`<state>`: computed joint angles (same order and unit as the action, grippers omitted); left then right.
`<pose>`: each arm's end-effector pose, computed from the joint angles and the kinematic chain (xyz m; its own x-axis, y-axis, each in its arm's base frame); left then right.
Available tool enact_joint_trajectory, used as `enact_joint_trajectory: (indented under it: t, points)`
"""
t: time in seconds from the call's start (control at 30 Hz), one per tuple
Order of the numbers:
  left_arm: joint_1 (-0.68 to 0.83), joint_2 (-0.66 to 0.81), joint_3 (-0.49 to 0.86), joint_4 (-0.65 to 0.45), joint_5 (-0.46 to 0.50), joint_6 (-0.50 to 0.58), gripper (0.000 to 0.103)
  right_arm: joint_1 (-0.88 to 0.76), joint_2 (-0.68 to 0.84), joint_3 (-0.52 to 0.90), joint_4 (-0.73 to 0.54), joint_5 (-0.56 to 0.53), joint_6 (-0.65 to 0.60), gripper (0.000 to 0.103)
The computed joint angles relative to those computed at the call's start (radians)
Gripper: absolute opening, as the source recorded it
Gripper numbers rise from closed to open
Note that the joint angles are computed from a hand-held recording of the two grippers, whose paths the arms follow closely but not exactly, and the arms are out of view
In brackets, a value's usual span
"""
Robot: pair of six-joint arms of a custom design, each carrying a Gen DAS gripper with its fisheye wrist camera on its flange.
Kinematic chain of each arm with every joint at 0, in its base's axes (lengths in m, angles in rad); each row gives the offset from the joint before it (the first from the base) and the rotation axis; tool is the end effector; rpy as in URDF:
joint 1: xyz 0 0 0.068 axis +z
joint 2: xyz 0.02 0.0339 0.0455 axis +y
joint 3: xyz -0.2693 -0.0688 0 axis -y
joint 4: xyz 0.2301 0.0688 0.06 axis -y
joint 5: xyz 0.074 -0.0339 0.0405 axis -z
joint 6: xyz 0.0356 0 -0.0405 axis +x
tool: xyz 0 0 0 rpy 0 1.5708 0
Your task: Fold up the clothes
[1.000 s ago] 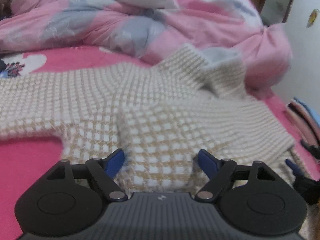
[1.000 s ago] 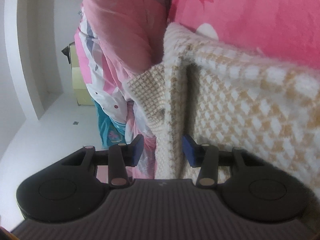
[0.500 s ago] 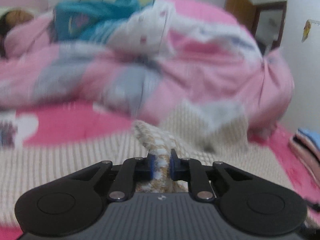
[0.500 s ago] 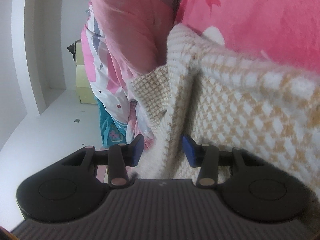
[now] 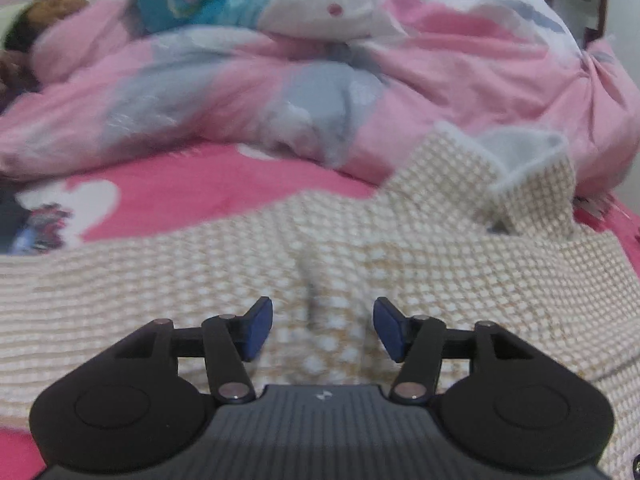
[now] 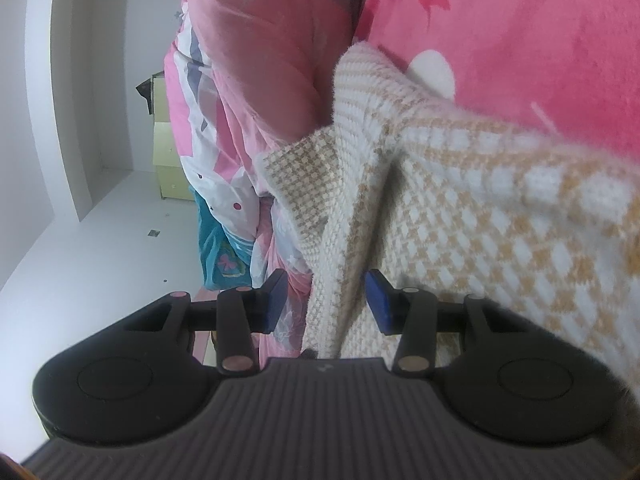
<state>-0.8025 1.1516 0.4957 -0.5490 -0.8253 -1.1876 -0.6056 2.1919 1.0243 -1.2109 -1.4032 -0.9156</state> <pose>0.1331 -0.1001 0.1750 -0.5256 -0.3615 -0.7701 -0.4878 0.8697 -0.0753 0.2374 -0.1217 0.0891 -0.8861 0.4526 -0.1000 -0.0357 0.1484 0.9883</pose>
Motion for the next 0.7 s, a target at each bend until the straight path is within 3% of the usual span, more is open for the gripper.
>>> enact_joint_trajectory:
  t: [0.1, 0.27, 0.33, 0.4, 0.53, 0.63, 0.7]
  points:
    - [-0.108, 0.002, 0.048, -0.125, -0.076, -0.083, 0.057, -0.001, 0.002, 0.003, -0.005, 0.004, -0.006, 0.042]
    - [-0.109, 0.118, 0.085, 0.041, -0.063, 0.117, 0.057, -0.007, -0.046, -0.032, 0.072, 0.028, 0.060, 0.042]
    - [-0.078, 0.166, 0.080, 0.105, -0.037, 0.156, 0.057, -0.017, -0.145, -0.098, 0.211, 0.069, 0.197, 0.042]
    - [-0.039, 0.215, 0.060, 0.167, -0.008, 0.167, 0.056, -0.029, -0.244, -0.137, 0.258, 0.136, 0.257, 0.043]
    - [-0.089, 0.218, -0.036, 0.280, -0.051, 0.181, 0.056, -0.091, -0.352, -0.101, 0.083, 0.172, 0.066, 0.038]
    - [-0.090, 0.200, -0.064, 0.318, -0.049, 0.187, 0.056, -0.099, -0.482, -0.059, 0.187, 0.118, 0.220, 0.029]
    - [-0.079, 0.178, -0.084, 0.346, -0.040, 0.198, 0.056, -0.057, -0.564, -0.057, 0.449, 0.125, 0.542, 0.019]
